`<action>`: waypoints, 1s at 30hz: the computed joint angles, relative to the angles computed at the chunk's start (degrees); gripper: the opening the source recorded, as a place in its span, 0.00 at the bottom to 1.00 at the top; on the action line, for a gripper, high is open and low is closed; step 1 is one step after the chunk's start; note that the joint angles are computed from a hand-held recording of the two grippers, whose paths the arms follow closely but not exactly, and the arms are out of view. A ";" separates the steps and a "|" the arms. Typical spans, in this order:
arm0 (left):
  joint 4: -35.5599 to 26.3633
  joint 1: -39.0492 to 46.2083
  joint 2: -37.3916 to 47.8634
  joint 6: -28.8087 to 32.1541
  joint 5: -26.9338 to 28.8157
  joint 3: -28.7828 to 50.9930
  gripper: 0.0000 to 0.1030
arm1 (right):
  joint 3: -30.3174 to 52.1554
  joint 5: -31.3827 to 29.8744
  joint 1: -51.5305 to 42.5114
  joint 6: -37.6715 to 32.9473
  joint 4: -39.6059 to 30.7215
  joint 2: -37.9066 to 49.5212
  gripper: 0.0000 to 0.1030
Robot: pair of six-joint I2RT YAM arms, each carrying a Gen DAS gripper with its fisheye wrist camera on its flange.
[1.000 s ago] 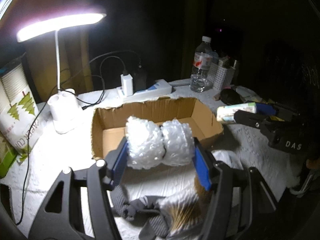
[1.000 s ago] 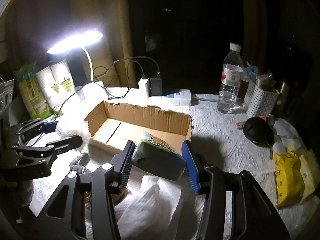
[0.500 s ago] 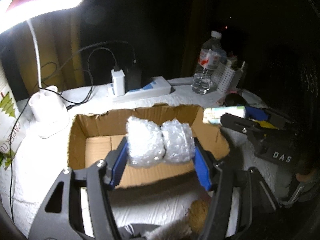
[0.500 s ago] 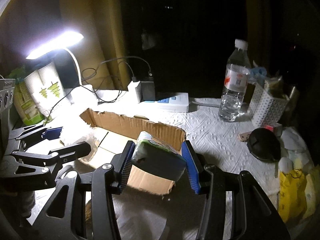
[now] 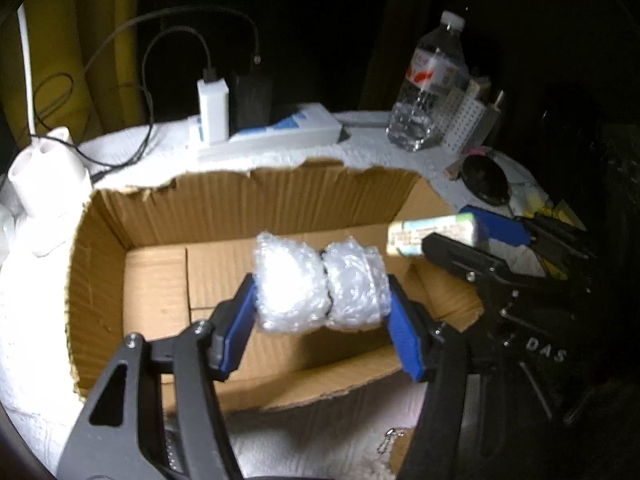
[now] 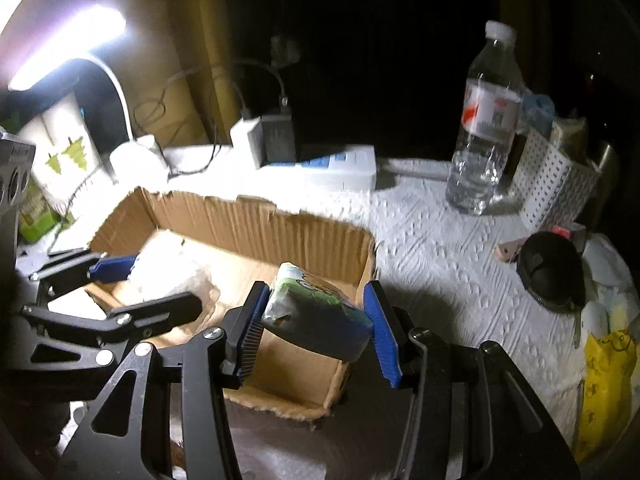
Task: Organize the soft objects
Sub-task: 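Open the left tool over the box while the right tool releases the tissue pack, then grasp the brown loofah sponge with the left tool while the right tool grasps the white paper towel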
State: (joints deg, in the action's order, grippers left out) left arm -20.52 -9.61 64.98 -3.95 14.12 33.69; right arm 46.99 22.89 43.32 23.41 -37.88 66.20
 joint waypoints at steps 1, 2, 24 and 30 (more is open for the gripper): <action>-0.48 -0.07 0.33 -0.20 -0.36 0.22 0.66 | 0.17 0.45 0.77 0.64 -0.77 -0.09 0.52; -0.71 0.14 -0.05 -0.13 -0.23 -0.01 0.71 | 0.21 -0.01 0.99 1.09 -1.37 -0.42 0.54; -22.06 -1.21 -31.90 -2.95 -2.88 -3.50 0.75 | 6.04 13.65 22.44 22.09 -21.95 -9.47 0.61; -27.84 -3.02 -38.73 -4.23 -4.26 -3.27 0.75 | 7.05 16.24 29.31 30.10 -27.22 -9.15 0.61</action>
State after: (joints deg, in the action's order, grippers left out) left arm -48.36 -12.62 26.25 -8.18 9.87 30.43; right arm 54.04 39.14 72.63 53.51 -65.10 57.05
